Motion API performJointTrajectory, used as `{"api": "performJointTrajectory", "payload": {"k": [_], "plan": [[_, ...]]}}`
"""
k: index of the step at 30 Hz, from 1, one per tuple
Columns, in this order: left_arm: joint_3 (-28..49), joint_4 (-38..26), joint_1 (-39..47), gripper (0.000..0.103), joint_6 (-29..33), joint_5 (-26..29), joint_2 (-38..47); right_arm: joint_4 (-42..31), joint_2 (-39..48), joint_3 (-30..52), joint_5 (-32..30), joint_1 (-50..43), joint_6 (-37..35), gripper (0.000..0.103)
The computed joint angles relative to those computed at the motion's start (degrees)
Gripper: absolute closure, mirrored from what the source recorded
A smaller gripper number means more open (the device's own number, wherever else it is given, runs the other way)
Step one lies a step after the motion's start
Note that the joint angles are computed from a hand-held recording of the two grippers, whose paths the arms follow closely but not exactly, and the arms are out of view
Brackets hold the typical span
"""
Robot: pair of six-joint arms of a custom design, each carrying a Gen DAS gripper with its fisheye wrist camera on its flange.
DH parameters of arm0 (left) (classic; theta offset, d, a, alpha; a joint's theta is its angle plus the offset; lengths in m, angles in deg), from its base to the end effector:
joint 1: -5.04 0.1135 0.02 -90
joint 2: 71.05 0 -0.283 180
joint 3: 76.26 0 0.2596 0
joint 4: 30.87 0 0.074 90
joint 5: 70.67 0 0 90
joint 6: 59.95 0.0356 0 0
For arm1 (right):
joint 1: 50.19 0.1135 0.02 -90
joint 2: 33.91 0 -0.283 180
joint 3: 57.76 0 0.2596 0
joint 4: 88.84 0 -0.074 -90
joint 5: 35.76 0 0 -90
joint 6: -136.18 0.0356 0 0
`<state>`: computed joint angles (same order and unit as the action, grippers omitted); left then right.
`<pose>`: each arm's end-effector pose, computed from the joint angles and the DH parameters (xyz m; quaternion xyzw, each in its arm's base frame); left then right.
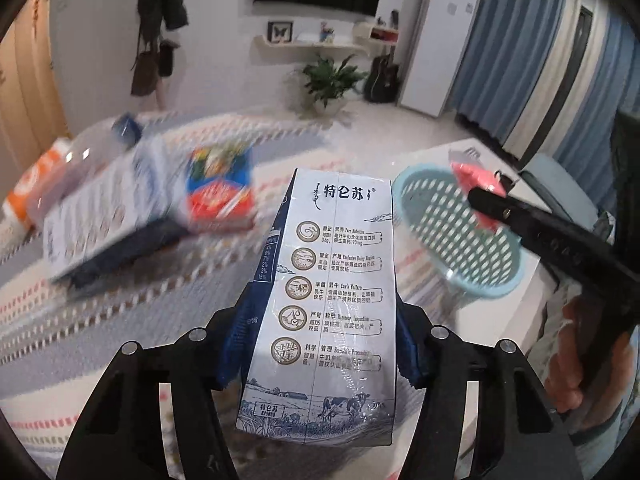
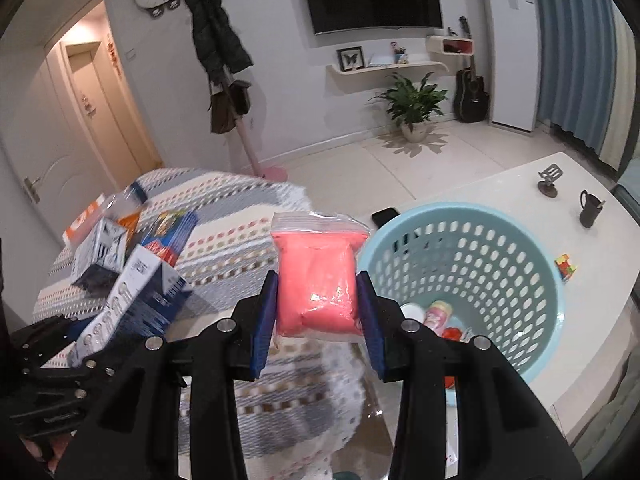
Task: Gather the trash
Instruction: 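Carry the pink bag and milk carton over the basket with both tools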
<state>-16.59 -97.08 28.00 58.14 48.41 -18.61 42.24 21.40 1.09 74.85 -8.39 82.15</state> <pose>0.1533 0.0462 0.2804 0.1088 0.9288 -0.1068 0.3378 0.1525 0.1196 0.2858 0.0215 0.9125 0.1056 0.3946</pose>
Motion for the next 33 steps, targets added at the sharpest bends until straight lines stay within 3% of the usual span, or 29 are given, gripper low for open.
{"api": "performJointTrajectory", "payload": {"k": [5,11,17,24,33], "plan": [[3.4,4.0,-13.1,0.045,-10.3,-4.8,0.2,-1.1,-3.9,0.5,-3.1,-8.8,-4.7,0.067],[5.9,13.0,-32.5,0.045,-24.4,-13.8,5.0,-2.2,-6.9,1.0,-7.5,-20.9,-11.4,0.067],[6.6,20.5,-43.5,0.045,-31.4,-18.9,12.3,-1.5,-5.1,-1.0,-15.2,-34.8,-16.9,0.067],[5.1,26.8,-47.6,0.045,-35.2,-18.8,21.9,3.2,0.1,-7.1,-20.9,-44.0,-19.9,0.067],[5.3,29.0,-49.3,0.044,-35.6,-18.4,28.5,6.8,4.5,-11.5,-26.5,-51.2,-22.6,0.067]]}}
